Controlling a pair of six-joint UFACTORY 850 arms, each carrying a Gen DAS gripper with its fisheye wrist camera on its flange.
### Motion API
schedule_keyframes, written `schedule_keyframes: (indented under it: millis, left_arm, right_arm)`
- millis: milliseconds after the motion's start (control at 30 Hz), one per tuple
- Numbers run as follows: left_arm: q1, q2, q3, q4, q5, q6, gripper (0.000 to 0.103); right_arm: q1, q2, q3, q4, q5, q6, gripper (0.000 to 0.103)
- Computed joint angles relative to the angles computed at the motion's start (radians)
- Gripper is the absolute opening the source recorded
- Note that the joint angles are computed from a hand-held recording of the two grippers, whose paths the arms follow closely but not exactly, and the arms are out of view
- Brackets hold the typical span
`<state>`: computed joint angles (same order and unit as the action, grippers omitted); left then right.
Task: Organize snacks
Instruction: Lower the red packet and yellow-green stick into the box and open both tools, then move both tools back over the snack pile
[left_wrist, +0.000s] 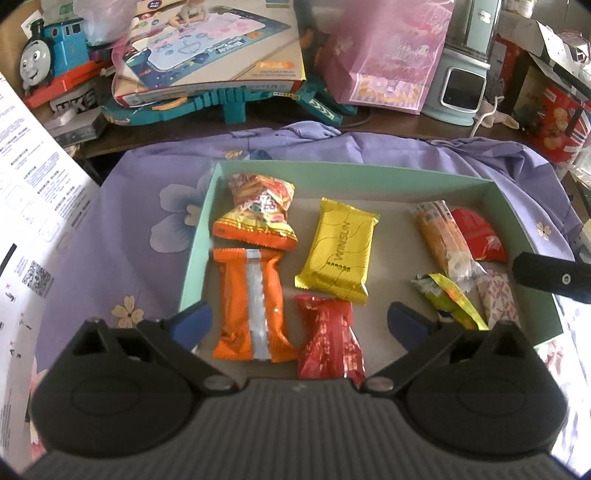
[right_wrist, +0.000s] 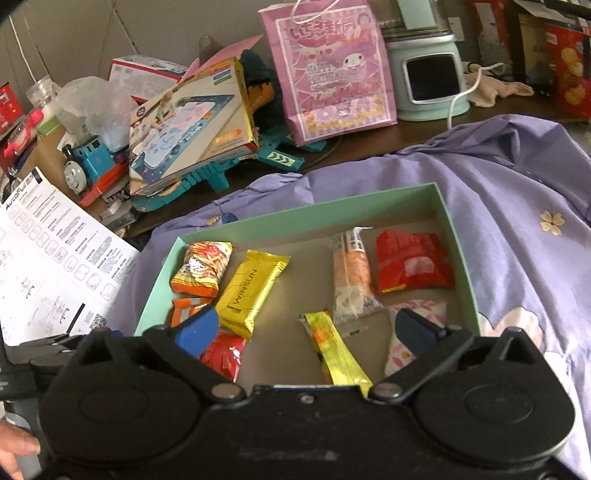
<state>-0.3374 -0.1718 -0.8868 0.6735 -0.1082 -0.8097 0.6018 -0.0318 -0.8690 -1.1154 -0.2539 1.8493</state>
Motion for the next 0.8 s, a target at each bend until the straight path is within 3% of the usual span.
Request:
schedule_keyframes:
  millis: [500, 800]
  left_arm:
    - [-0.047, 0.141, 0.104, 0.074, -0.023, -0.07, 0.103]
    - [-0.125, 0.202, 0.218, -0.1, -0.038, 0.11, 0.103]
  right_arm:
    - [0.077, 0.16, 0.096, 0.075, -0.108, -0.029, 0.103]
    - [0.137, 0.258, 0.199, 0.181, -0.172, -0.038, 0.103]
